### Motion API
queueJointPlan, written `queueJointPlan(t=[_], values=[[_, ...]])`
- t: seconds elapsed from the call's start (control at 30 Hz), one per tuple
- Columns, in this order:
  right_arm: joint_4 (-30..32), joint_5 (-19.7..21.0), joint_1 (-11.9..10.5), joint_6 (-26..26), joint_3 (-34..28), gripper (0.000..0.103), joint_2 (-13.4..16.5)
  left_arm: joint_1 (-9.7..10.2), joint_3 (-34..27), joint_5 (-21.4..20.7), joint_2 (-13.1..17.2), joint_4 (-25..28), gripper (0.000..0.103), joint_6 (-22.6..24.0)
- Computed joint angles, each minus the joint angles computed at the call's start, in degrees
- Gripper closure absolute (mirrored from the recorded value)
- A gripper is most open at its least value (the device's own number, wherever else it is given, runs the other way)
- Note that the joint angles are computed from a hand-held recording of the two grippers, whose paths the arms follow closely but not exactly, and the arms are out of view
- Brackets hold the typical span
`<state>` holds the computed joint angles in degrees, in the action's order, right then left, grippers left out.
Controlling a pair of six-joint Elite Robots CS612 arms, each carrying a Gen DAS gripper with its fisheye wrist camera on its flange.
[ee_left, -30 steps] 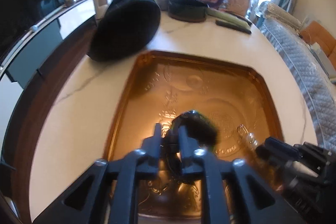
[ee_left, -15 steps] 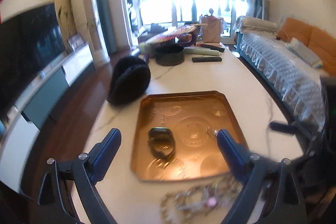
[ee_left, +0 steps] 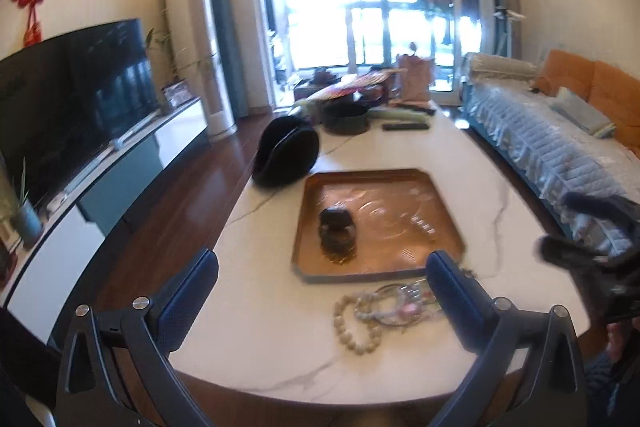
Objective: Organize jewelry
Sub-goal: 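Move both open tools back over the bead bracelets beside the tray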
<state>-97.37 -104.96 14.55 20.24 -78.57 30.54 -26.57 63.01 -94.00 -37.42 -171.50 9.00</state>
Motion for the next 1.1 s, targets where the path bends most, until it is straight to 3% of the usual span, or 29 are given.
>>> queueJointPlan(t=[0.1,0.17,0.2,0.27,0.33,0.47,0.53,0.6,0.67,0.73,0.83,0.9,0.93,1.0,1.03,1.07,1.1], values=[[1.61,3.14,-1.07,1.06,-1.10,0.001,1.16,0.44,-3.47,0.80,2.40,5.57,0.006,-0.50],[3.47,7.16,-2.26,2.92,-1.70,0.006,1.96,0.67,-5.59,1.10,3.66,10.03,0.034,-2.06],[4.95,7.59,-2.64,3.57,-1.70,0.009,2.18,0.76,-6.51,0.27,4.19,12.08,0.037,-3.08],[6.51,8.61,-3.10,4.31,-1.87,0.028,2.69,1.23,-8.46,-2.72,5.57,16.01,0.049,-4.22],[8.02,10.70,-3.73,4.48,-1.38,0.044,2.86,0.90,-9.81,-0.96,6.56,19.05,0.056,-2.89],[10.11,10.22,-4.09,5.21,0.18,0.061,2.97,0.24,-11.16,-0.35,7.80,22.53,0.056,0.26],[9.89,11.69,-4.61,6.17,0.53,0.061,3.22,-0.29,-10.69,1.16,7.82,22.39,0.056,2.33],[11.37,9.15,-4.41,4.73,1.53,0.061,2.72,-0.54,-10.66,2.02,7.99,22.87,0.055,3.16],[11.96,7.79,-4.25,2.82,2.53,0.061,2.27,-0.39,-11.64,0.53,8.44,25.05,0.055,2.93],[11.32,9.45,-4.49,2.55,3.07,0.061,2.19,-0.12,-13.29,-2.29,9.21,27.65,0.057,2.45],[11.48,10.04,-4.43,1.10,4.69,0.061,1.51,-0.41,-14.41,-2.61,9.91,29.58,0.075,3.37],[12.55,10.49,-4.31,-0.19,6.06,0.061,0.89,-0.84,-15.20,-1.29,10.41,31.25,0.077,4.44],[12.45,9.41,-4.05,-1.15,6.53,0.063,0.76,-0.96,-14.80,-0.77,10.43,29.58,0.079,4.24],[12.78,7.37,-3.64,-2.22,7.44,0.071,0.29,-1.04,-15.33,-0.05,10.72,29.71,0.086,3.58],[12.95,6.40,-3.50,-2.28,7.63,0.088,0.18,-0.95,-15.76,-0.15,10.89,30.24,0.090,2.94],[13.15,5.58,-3.38,-2.26,7.69,0.095,0.15,-0.80,-16.13,-0.36,10.99,30.81,0.091,2.16],[13.23,5.54,-3.41,-2.40,7.68,0.095,0.16,-0.64,-16.39,-0.57,11.06,31.15,0.091,1.49]])
